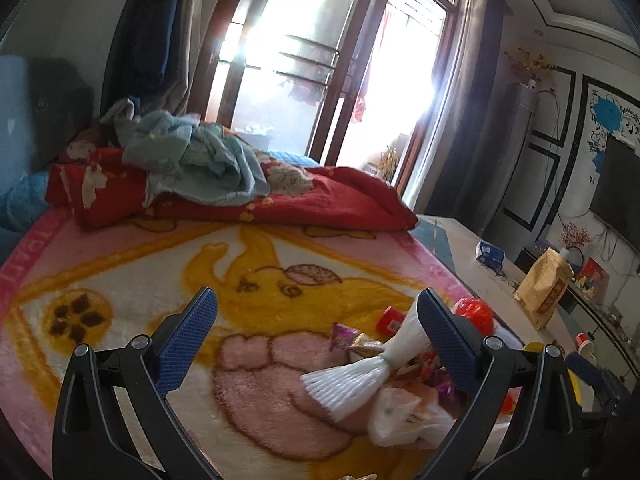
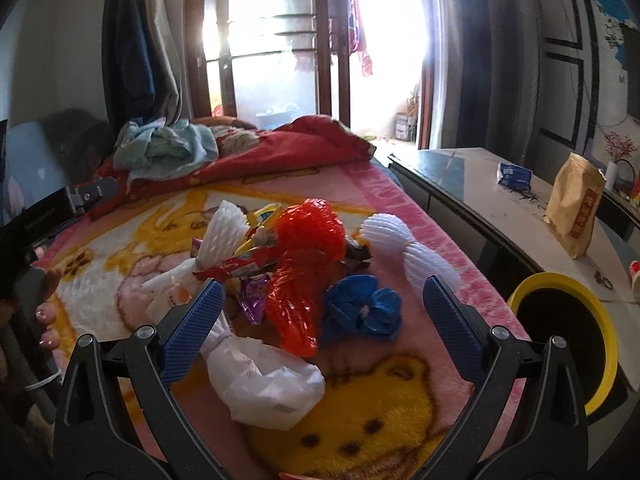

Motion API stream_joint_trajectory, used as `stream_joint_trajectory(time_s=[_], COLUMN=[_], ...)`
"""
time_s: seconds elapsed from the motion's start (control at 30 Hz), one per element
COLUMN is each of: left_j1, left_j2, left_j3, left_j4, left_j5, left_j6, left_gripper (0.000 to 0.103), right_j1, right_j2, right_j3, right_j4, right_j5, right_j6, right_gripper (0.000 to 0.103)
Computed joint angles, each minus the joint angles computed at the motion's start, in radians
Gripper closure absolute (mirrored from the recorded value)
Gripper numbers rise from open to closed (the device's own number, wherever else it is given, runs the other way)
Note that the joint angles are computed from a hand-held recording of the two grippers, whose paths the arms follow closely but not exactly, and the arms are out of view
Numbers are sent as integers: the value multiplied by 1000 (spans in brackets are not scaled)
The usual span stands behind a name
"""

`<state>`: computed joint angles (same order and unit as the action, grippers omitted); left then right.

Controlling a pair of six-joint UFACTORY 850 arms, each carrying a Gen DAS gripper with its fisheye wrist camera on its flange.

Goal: Collect trash
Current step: 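Grasp the white foam net with left tool while right tool grasps red plastic bag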

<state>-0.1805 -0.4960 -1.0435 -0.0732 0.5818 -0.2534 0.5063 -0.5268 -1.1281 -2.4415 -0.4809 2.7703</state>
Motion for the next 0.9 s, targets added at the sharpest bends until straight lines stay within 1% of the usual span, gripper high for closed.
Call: stream_joint_trajectory(time_s=[0.07, 0.13, 0.23, 0.27, 0.33, 0.37, 0.43, 0.47, 0.53, 0.57, 0.6, 0.63, 0.7, 0.77, 0.83, 0.9], left_j1=[13, 19, 32, 40, 53, 54, 58, 63, 67, 69, 73, 76, 80, 87, 92, 94], left_j2=[-22, -43, -81, -94, -116, -121, -134, -145, -160, -170, -181, -192, -209, -223, -230, -234], left_j3=[-20, -41, -75, -85, -98, -100, -110, -120, -136, -145, -157, -170, -189, -202, -209, -211], left_j4=[44, 55, 181, 258, 397, 431, 512, 592, 692, 746, 809, 863, 941, 1006, 1046, 1072], left_j5=[-36, -74, -127, -135, -130, -126, -120, -116, -107, -102, -94, -90, -92, -74, -61, -37], left_j6=[-27, -29, -136, -208, -334, -363, -437, -514, -607, -658, -719, -775, -864, -941, -985, -1011], left_gripper=[6, 6, 6, 6, 6, 6, 7, 7, 7, 9, 15, 20, 28, 34, 36, 47], right_j1=[-5, -10, -19, -21, -28, -30, -33, -36, -39, -41, -43, -44, -43, -43, -42, -42], right_j2=[-16, -32, -62, -68, -80, -85, -95, -98, -105, -107, -109, -110, -109, -109, -108, -107], right_j3=[-23, -48, -88, -94, -107, -112, -121, -124, -130, -133, -136, -135, -134, -134, -131, -128], right_j4=[-8, -4, 17, 17, -2, -13, -26, -46, -87, -118, -159, -208, -254, -288, -303, -315], right_j5=[34, 74, 146, 159, 189, 203, 221, 229, 241, 248, 257, 260, 257, 257, 253, 251], right_j6=[-3, -13, -36, -33, -6, 6, 20, 39, 76, 105, 142, 188, 228, 254, 263, 273], right_gripper=[16, 22, 30, 32, 43, 45, 52, 54, 65, 68, 73, 75, 78, 81, 83, 84])
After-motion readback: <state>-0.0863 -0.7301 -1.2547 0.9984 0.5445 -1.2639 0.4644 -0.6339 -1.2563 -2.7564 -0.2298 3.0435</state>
